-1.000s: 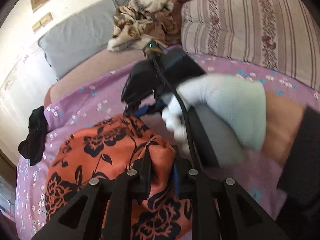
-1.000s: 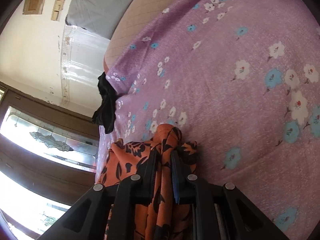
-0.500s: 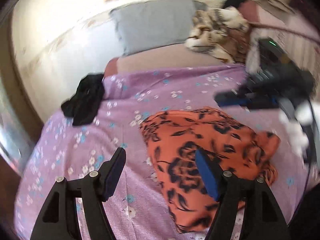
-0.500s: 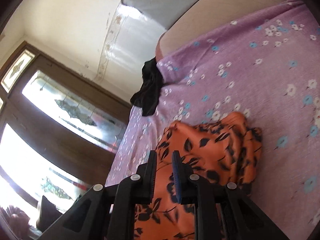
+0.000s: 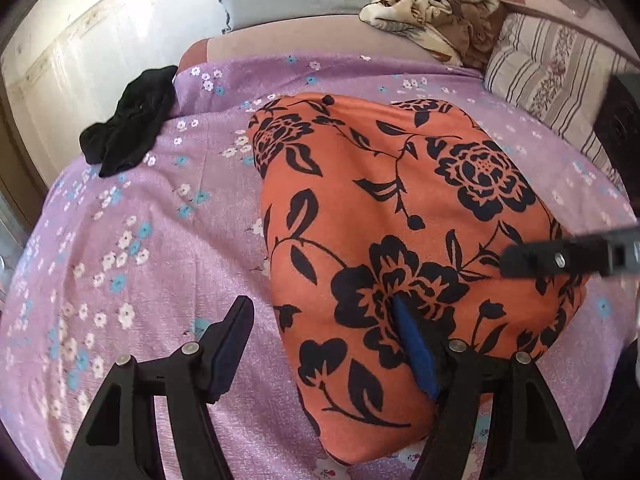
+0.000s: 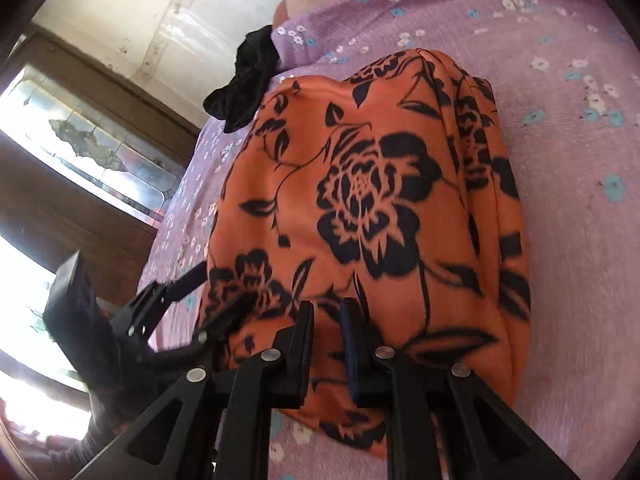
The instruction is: Fold small clothes
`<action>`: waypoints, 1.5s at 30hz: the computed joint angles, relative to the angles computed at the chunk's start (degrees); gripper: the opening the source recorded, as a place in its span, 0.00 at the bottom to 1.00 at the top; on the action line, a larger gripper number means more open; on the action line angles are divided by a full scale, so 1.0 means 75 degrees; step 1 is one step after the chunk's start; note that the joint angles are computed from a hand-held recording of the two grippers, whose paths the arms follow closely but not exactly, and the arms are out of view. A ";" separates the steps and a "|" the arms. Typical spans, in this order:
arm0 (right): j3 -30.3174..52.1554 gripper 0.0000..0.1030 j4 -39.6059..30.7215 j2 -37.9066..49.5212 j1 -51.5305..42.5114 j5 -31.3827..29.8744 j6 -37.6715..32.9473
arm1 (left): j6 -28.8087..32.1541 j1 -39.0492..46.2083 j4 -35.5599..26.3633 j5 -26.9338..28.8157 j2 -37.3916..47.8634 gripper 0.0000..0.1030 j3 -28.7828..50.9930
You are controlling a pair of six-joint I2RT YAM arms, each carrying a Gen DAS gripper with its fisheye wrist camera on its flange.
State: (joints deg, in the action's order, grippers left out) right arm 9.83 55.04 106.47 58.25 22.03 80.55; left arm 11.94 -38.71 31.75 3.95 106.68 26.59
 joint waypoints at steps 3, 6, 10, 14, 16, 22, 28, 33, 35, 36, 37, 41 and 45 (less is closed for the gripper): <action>-0.0356 0.16 -0.0147 -0.0559 0.0144 0.0076 0.0413 | -0.0070 0.0063 0.0491 0.0075 0.0339 0.78 0.0005; -0.0604 0.18 -0.0919 -0.1756 -0.0353 0.0139 0.0363 | -0.0487 0.0275 -0.0115 0.0411 0.0395 0.85 0.0384; 0.0172 0.18 -0.2791 -0.2601 -0.2365 -0.0947 -0.0737 | -0.1294 0.0686 -0.1131 0.1147 0.0687 0.95 0.0991; 0.1642 0.18 -0.3279 -0.0850 -0.4327 -0.2494 -0.1374 | -0.1372 0.0973 -0.1473 0.1745 0.0919 0.96 0.1259; 0.2190 0.12 -0.3075 0.0284 -0.5008 -0.3292 -0.1653 | -0.1335 0.0840 -0.1384 0.1577 0.0915 0.96 0.1192; 0.2849 0.15 -0.4431 -0.0801 -0.5027 -0.2781 -0.2063 | -0.1623 0.0764 -0.1570 0.1346 0.0986 1.00 0.1358; 0.4249 0.15 -0.4326 -0.0232 -0.4639 -0.3114 -0.3269 | -0.1893 0.0557 -0.1248 0.1038 0.0939 1.00 0.1134; 0.6324 0.15 -0.5342 0.2091 -0.4850 -0.3914 -0.2900 | -0.2059 0.0399 -0.0651 0.0793 0.0960 1.00 0.0831; 0.5893 0.14 -0.4302 0.2171 -0.4889 -0.3956 -0.2433 | -0.2091 0.0325 -0.0383 0.0684 0.0953 1.00 0.0676; 0.5740 0.14 -0.4148 0.2079 -0.4936 -0.4065 -0.2292 | -0.2122 0.0241 -0.0290 0.0603 0.0906 1.00 0.0578; 0.5555 0.14 -0.4036 0.1950 -0.4941 -0.4087 -0.2263 | -0.2138 0.0170 -0.0214 0.0513 0.0872 1.00 0.0513; 0.4396 0.17 -0.3688 0.0757 -0.4610 -0.3424 -0.2532 | -0.2130 0.0096 -0.0203 0.0419 0.0643 1.00 0.0326; 0.2835 0.16 -0.3589 -0.0979 -0.4161 -0.2739 -0.2450 | -0.2148 0.0115 -0.0299 0.0513 0.0593 1.00 0.0338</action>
State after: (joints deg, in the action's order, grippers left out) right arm 31.10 28.12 99.13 27.04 1.49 62.17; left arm -4.17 -37.84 29.50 7.80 111.12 29.13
